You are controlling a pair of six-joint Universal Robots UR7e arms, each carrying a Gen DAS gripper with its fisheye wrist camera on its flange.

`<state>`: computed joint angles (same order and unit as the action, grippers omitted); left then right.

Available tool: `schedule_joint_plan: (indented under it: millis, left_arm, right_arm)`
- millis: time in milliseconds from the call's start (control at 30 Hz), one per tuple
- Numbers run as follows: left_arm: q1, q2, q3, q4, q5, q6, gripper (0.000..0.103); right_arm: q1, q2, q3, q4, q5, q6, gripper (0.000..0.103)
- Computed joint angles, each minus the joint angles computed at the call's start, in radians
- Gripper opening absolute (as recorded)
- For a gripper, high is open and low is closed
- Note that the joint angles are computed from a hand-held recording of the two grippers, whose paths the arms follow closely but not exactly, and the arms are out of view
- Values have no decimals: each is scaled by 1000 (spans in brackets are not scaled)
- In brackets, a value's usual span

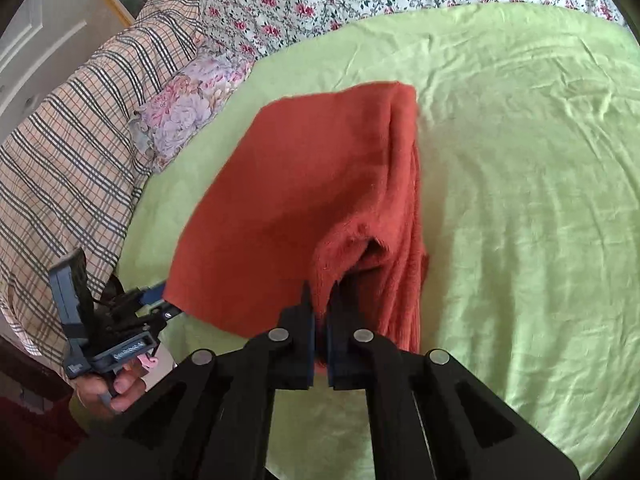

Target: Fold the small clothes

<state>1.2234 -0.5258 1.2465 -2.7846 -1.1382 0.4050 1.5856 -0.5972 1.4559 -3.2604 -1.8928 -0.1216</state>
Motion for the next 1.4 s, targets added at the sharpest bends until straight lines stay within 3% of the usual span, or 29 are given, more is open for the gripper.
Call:
schedule_joint_plan:
  millis: [33, 100, 200, 233, 367, 467, 533, 633, 767, 900, 1033, 1133, 1200, 1300, 1367, 1400]
  left_arm:
    - [-3, 0, 5, -3, 3, -1, 12]
    - [-18, 5, 23, -37, 37, 15, 8]
    - [-34, 16, 32, -51, 90, 37, 5]
    - [-36, 20, 30, -43, 105, 40, 5]
    - [-35, 20, 24, -11, 116, 31, 5]
    - [-34, 16, 23, 7, 116, 32, 5]
    - [-32, 8, 24, 24, 100, 49, 6]
    - [-15, -44, 35, 94, -4, 41, 13]
    - [-5, -93, 46, 112, -86, 80, 14]
    - [-12, -74, -18, 126, -156, 102, 16]
    - [-8, -4, -163, 221, -264, 89, 24]
    - [-11, 60, -240, 248, -233, 99, 23]
    - [-5, 99, -297, 306, -211, 76, 21]
    - [2, 135, -334, 343, -175, 55, 18]
    - [8, 137, -311, 302, -184, 63, 17]
    - [6, 136, -299, 282, -178, 61, 17]
  right_arm:
    - [3, -11, 17, -44, 24, -12, 5]
    - [8, -43, 63, -136, 74, -30, 5]
    - [20, -59, 78, -148, -3, -64, 4]
    - [20, -48, 69, -128, -61, -67, 4]
    - [-3, -6, 36, -60, -157, -42, 4]
    - [-18, -4, 50, -81, -144, -24, 4]
    - [-17, -10, 48, -65, -147, -20, 4]
    - [-25, -25, 62, -46, -124, -6, 4]
    - [-26, -68, 107, -25, -116, 43, 17]
    - [-8, -94, 113, -74, -105, 41, 18]
    - [17, -46, -43, 3, -64, -9, 18]
    - [12, 19, -202, 146, 17, -18, 18]
    - [4, 72, -322, 264, 18, -14, 18]
    - [-5, 170, -511, 414, -84, -5, 18]
    - [-15, 232, -614, 453, -211, -7, 0]
    - [-28, 240, -632, 463, -212, 7, 0]
